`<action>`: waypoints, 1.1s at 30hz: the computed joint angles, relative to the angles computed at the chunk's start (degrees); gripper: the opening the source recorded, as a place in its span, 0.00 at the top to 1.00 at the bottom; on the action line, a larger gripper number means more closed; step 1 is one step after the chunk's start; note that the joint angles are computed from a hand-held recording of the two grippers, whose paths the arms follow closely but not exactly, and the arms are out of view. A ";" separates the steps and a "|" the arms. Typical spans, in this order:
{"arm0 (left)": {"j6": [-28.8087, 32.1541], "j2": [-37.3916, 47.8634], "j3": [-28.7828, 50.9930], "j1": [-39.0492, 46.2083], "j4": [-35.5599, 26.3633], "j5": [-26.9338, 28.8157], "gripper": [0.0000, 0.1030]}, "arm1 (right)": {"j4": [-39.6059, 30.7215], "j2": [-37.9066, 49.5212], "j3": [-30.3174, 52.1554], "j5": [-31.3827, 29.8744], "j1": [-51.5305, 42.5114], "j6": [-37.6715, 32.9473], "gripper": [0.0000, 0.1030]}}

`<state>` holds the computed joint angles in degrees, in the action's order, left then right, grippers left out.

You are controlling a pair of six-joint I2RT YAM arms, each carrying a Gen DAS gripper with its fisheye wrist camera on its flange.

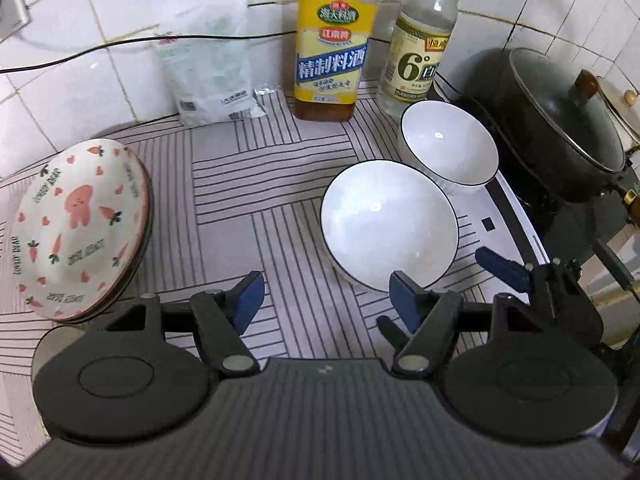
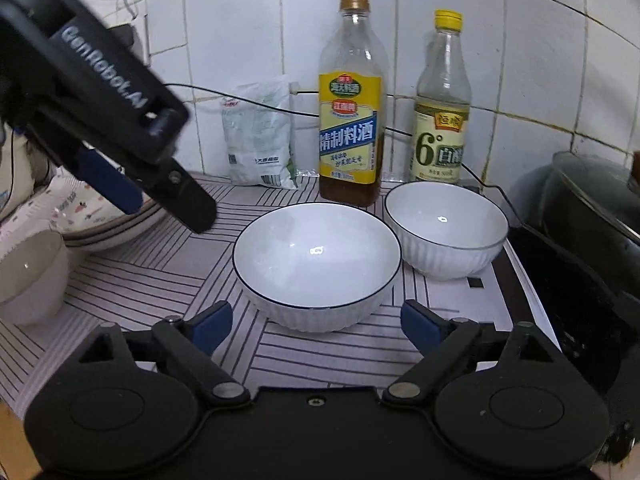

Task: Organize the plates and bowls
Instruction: 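Move the left gripper to a second white bowl and grasp its rim, then carry the second bowl over the first bowl and lower it inside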

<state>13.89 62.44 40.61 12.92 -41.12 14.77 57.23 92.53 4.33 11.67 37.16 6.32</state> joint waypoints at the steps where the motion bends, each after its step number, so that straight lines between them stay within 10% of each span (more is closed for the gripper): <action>1: -0.82 0.85 -0.25 -0.70 1.17 -0.36 0.34 | 1.88 1.57 0.14 -0.25 -0.26 -0.80 0.04; 15: -6.79 16.89 -1.25 -7.66 16.01 -4.19 0.36 | 3.66 13.81 8.70 -6.39 -4.83 -4.42 0.00; 19: -7.89 18.72 -1.37 -8.92 18.82 -5.82 0.69 | 2.03 14.52 10.57 -8.03 -5.79 -4.98 0.00; 33: -6.79 21.28 -1.40 -8.18 22.00 -5.30 0.85 | -0.13 17.51 15.35 -12.37 -9.08 -5.60 0.00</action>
